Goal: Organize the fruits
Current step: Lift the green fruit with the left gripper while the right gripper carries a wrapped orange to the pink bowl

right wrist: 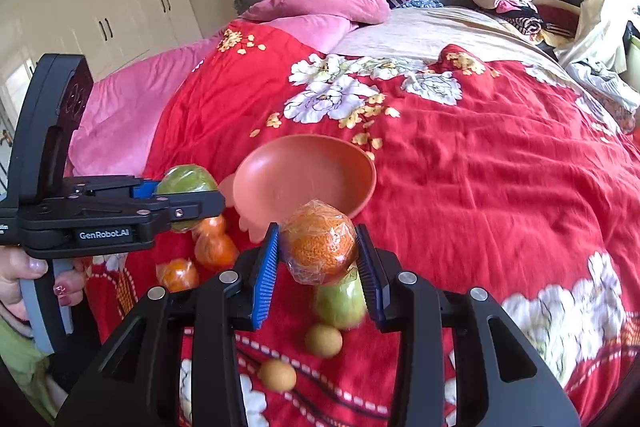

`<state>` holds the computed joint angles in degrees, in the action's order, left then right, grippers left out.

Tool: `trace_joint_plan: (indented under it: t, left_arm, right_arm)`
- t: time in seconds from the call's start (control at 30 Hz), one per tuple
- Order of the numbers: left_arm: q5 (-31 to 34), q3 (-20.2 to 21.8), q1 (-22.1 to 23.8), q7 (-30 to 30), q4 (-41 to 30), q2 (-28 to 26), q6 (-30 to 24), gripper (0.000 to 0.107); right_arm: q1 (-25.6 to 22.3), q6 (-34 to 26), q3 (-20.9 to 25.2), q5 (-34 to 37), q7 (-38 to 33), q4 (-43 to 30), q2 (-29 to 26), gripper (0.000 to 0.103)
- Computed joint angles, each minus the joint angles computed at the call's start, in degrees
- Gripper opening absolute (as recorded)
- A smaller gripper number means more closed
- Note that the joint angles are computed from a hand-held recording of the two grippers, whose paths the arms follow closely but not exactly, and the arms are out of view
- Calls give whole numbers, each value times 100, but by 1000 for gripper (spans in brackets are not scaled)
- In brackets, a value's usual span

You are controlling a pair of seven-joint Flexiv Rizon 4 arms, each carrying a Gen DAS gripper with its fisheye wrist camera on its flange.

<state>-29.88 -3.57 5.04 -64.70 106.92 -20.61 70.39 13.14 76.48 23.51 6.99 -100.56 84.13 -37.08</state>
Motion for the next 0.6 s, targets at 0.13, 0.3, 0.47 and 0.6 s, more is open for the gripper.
trace_joint_plan:
  t: [0.13,0.3,0.47,0.6]
  left_arm:
    - [27,-3,48,-40,-305,-214,-153,37]
    - [122,6,96,-62,-663,-469,-427,36]
    - [323,85,127,-185,-1030,-750,-654,36]
    - [394,75,163,-237,-1192,-884,-706,36]
  right_arm:
    - [126,-239,-95,-111,57,-378,-208,36]
    - [272,-457,-214,-196,71,-795,-457,36]
    - [346,-652,-262,-216,22,-1053,-662,36]
    - [398,-775,-290,-206,-36,-1174,-777,36]
